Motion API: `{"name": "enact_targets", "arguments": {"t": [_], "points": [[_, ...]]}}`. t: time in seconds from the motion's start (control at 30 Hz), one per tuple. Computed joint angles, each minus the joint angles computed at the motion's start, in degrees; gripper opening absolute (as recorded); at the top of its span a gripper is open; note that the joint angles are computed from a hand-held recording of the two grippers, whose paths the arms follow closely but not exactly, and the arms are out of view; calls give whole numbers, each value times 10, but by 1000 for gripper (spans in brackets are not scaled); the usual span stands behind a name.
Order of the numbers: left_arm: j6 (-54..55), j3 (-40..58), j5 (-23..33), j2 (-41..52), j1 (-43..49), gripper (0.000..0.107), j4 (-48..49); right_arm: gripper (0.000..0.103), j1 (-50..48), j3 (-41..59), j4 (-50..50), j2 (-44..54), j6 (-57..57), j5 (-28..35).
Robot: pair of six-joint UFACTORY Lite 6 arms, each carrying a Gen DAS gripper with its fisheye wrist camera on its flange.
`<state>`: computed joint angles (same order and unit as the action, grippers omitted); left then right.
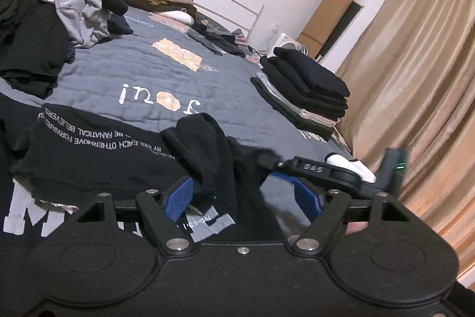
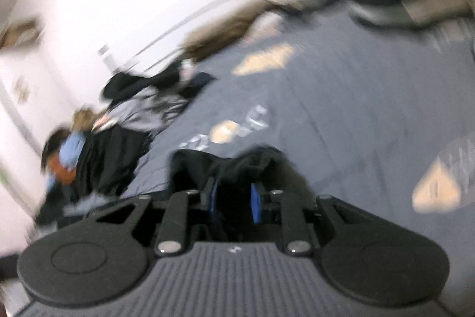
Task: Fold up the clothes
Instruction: 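Grasp the sweatshirt sleeve with the left tool while the right tool grips the hem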
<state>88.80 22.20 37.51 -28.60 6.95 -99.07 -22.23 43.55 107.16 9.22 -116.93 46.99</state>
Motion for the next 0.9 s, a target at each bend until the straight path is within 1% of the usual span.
{"name": "enact_targets", "arguments": {"t": [0.07, 0.13, 0.17, 0.2, 0.27, 0.37, 0.47, 0.53, 0.6, 0.67, 0.77, 0.8, 0.87, 0.9], "points": [[0, 4, 14, 9, 17, 74, -2, 22, 26, -48, -11, -79, -104, -17], [0, 10, 20, 19, 33, 74, 0, 22, 65, -86, -62, -144, -185, -43], [1, 12, 20, 22, 40, 74, 0, 22, 92, -102, -100, -173, -199, -70], [1, 14, 20, 26, 46, 74, 0, 22, 131, -119, -142, -200, -198, -113], [-1, 17, 21, 32, 56, 74, 2, 22, 195, -130, -234, -210, -135, -183], [-1, 22, 20, 39, 58, 74, 8, 25, 226, -123, -287, -184, -79, -204], [5, 24, 20, 43, 56, 74, 10, 32, 209, -93, -333, -158, -18, -181], [8, 25, 25, 47, 59, 74, 12, 38, 179, -66, -372, -149, 38, -134], [9, 27, 39, 52, 74, 74, 15, 42, 147, -36, -409, -144, 88, -79], [6, 29, 51, 55, 92, 74, 16, 45, 118, -16, -424, -143, 109, -24], [-1, 34, 66, 61, 116, 75, 19, 48, 65, -2, -399, -147, 106, 58], [-5, 36, 70, 64, 122, 75, 19, 50, 53, 6, -382, -143, 106, 73], [-11, 40, 77, 70, 133, 75, 20, 52, 32, 3, -326, -132, 85, 79], [-12, 41, 79, 70, 136, 75, 20, 52, 24, -12, -294, -134, 69, 71]]}}
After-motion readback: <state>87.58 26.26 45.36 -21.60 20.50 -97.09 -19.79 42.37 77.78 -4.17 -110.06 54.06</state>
